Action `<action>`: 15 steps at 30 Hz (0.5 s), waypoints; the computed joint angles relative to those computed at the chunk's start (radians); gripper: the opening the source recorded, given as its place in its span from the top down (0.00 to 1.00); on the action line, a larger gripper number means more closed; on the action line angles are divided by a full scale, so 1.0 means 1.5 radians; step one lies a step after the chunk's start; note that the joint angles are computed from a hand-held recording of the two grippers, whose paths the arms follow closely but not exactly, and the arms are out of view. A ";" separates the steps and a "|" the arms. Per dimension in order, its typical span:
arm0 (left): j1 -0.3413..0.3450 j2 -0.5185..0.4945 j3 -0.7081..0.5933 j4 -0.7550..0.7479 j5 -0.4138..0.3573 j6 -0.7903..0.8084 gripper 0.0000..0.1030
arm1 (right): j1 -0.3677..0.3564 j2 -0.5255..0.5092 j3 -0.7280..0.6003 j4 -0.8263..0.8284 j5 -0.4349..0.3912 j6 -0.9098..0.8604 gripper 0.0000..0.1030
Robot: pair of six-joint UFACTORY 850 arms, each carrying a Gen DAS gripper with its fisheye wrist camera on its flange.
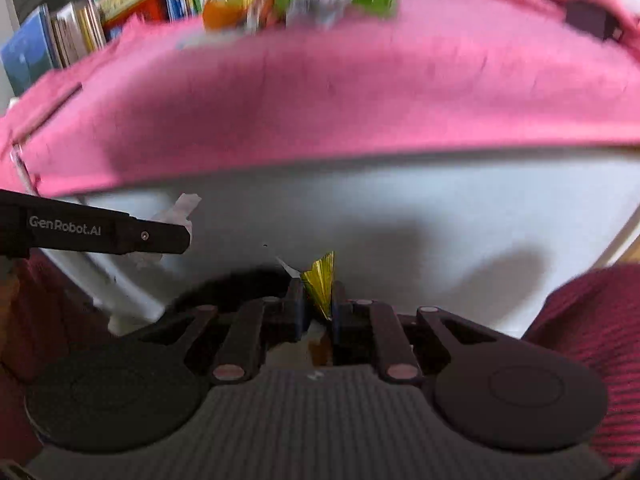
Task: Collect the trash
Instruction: 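Open both tools to drop the tissue and gold foil into the bin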
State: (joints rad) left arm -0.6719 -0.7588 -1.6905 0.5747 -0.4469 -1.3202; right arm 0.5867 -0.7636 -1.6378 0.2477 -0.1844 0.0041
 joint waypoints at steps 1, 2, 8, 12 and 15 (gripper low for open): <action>0.002 -0.004 0.003 -0.025 0.004 0.017 0.70 | 0.000 -0.007 -0.003 0.028 -0.010 -0.025 0.82; 0.002 -0.009 0.002 -0.045 0.003 0.031 0.70 | 0.000 -0.015 -0.008 0.038 -0.021 -0.033 0.81; 0.004 -0.058 -0.030 -0.137 -0.043 0.118 0.70 | 0.000 -0.049 -0.034 0.018 -0.073 0.010 0.81; 0.005 -0.079 -0.045 -0.173 -0.062 0.153 0.69 | -0.001 -0.050 -0.033 0.030 -0.076 0.002 0.80; 0.006 -0.085 -0.052 -0.186 -0.065 0.169 0.69 | -0.002 -0.059 -0.051 0.028 -0.089 0.002 0.78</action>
State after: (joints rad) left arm -0.6626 -0.8857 -1.7680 0.2962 -0.5449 -1.0663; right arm 0.5835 -0.8527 -1.7142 0.2892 -0.3173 0.0076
